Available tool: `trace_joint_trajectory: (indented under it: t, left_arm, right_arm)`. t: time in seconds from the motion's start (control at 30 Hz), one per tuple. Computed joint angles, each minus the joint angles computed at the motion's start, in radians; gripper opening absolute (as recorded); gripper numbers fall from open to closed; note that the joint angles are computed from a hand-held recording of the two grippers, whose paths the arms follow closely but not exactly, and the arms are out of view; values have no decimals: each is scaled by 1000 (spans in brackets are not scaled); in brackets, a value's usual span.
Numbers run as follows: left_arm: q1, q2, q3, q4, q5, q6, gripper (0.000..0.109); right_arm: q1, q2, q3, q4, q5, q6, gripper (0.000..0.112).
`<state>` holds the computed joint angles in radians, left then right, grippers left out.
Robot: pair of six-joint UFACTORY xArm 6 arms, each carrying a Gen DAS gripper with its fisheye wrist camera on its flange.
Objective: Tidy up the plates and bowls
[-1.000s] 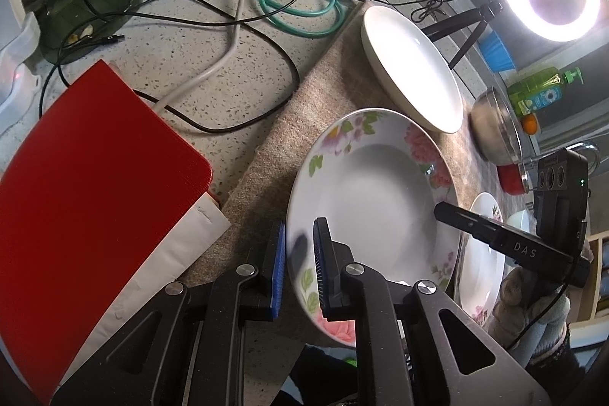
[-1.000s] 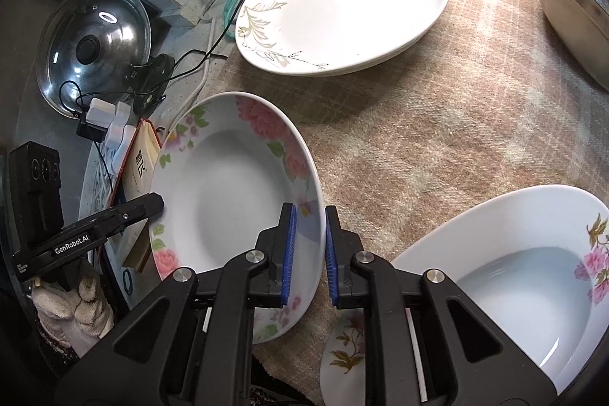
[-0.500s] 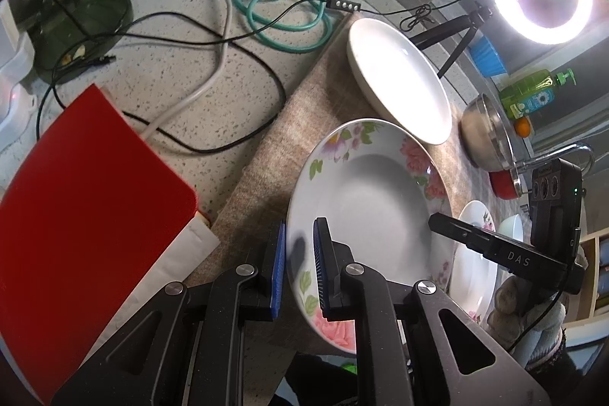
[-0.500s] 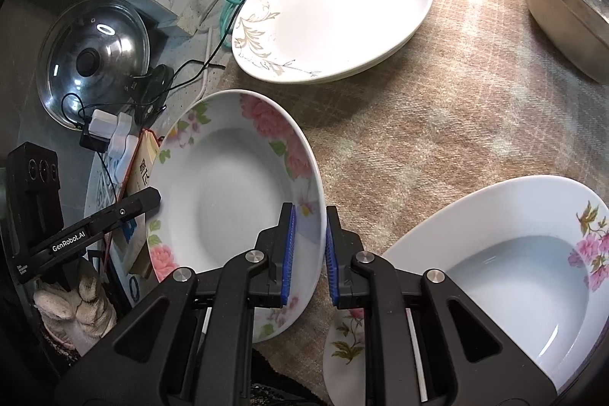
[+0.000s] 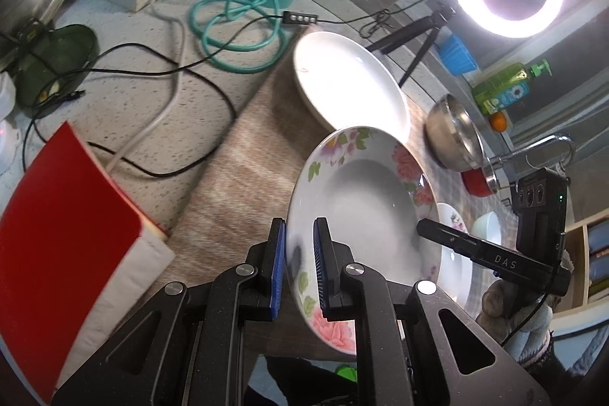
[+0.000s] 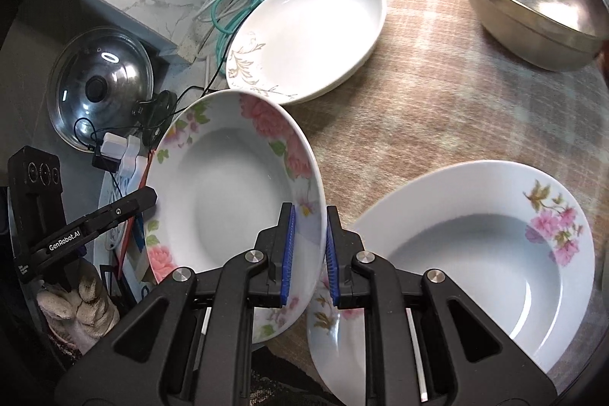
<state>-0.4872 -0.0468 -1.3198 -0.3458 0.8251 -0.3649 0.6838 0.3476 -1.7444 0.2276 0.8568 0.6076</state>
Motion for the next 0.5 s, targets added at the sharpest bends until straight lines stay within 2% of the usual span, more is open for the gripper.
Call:
trace_joint_trajectory:
  t: [0.5]
  left_arm:
    - [-88, 139, -164, -80, 63, 114, 13]
  right_arm:
    - [-16, -268, 327, -126, -58, 204, 15]
